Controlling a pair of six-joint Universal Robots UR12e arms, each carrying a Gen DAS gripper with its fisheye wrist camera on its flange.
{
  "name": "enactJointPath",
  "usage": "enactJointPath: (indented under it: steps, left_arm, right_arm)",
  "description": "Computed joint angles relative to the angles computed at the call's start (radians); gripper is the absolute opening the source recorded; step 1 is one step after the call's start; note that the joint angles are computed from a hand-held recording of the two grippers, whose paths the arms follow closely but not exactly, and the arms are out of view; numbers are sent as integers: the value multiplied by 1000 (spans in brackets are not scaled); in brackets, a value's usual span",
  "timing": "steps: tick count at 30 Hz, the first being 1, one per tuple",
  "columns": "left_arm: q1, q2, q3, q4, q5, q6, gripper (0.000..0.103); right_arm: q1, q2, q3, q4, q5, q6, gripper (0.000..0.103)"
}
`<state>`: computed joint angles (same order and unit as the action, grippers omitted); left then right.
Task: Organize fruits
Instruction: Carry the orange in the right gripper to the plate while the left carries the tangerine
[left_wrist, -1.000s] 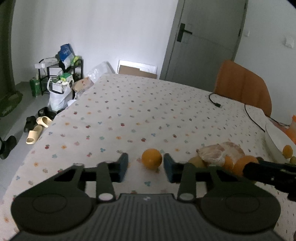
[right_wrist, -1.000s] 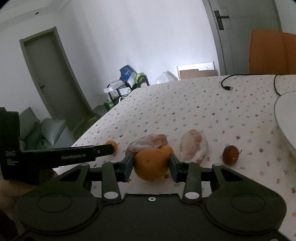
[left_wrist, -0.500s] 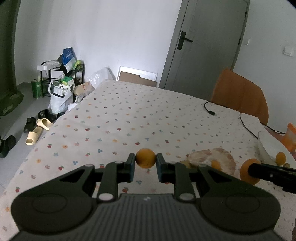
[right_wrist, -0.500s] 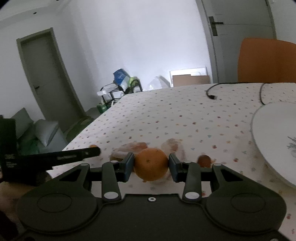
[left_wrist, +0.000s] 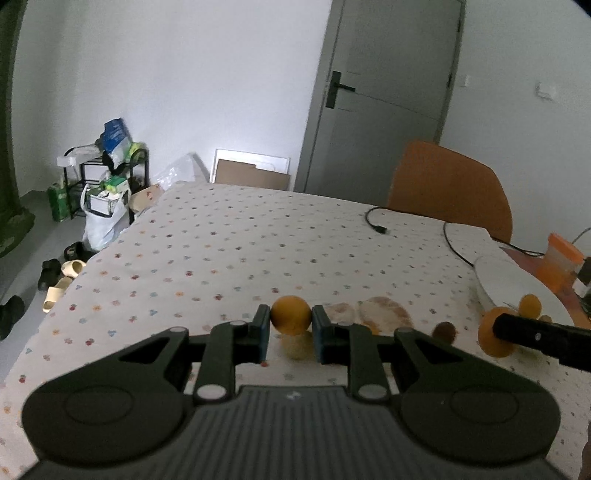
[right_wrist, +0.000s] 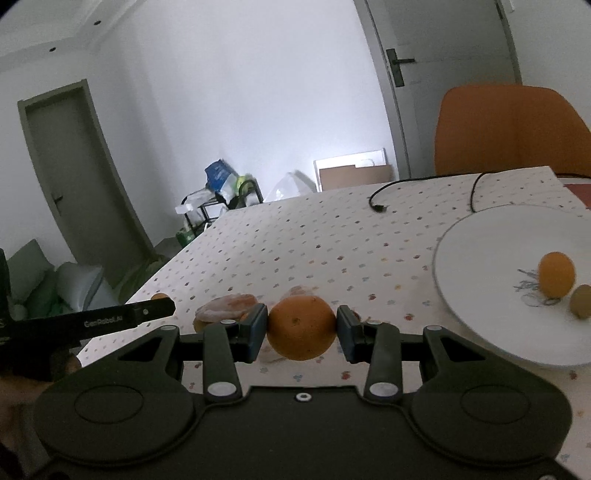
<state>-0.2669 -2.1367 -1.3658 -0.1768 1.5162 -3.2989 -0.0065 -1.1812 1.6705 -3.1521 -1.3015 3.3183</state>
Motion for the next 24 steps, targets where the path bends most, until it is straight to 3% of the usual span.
enactJointPath:
  steps: [24]
  left_arm:
    - [-85, -43, 95, -24, -52, 101, 22]
  right_arm:
    - [-90, -53, 117, -176, -54, 98, 39]
